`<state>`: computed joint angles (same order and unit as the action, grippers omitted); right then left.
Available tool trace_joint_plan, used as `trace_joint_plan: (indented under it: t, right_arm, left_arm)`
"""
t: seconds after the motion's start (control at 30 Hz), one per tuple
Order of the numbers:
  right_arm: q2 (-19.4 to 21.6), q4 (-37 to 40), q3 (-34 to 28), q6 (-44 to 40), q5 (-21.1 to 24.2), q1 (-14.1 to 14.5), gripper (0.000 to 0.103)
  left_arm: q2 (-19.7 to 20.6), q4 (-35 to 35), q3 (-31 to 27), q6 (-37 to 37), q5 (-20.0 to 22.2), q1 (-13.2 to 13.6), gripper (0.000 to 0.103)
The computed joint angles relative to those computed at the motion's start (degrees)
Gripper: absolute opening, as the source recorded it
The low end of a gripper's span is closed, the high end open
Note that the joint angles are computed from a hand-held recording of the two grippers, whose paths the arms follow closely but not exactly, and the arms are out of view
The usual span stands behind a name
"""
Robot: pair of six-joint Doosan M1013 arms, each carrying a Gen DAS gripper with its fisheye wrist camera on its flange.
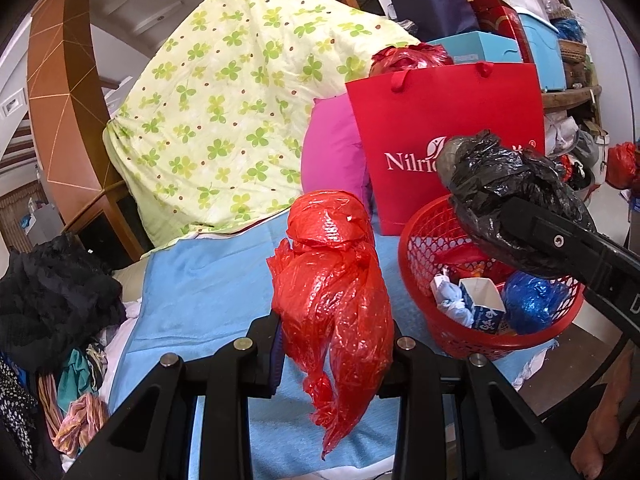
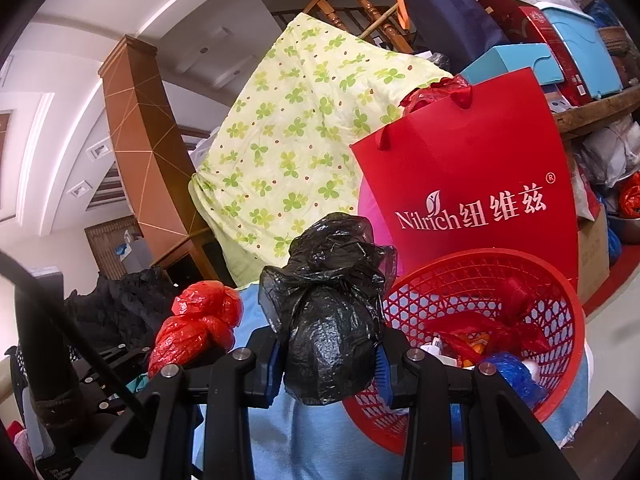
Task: Collect trash
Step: 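Carry the red plastic bag and black bag toward the red wastebasket, then drop both bags into the red wastebasket by opening both tools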
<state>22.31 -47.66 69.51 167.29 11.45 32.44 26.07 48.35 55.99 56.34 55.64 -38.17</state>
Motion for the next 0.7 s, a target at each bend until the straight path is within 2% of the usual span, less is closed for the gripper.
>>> trace_joint_plan:
  t: [0.43,0.7]
  right_arm:
    - [-1.09,-6.11,2.0,9.05,0.73,-0.91,0.04]
    - [-1.81,-6.01,3.62,15.27,0.17,-2.57,0.04]
  left_arm:
    - [1.27,-1.93,-1.9,3.09,-0.81,-0.64,0.036]
    - [2.96,-5.33,-4.25,7.68,-1.96,-1.0,0.036]
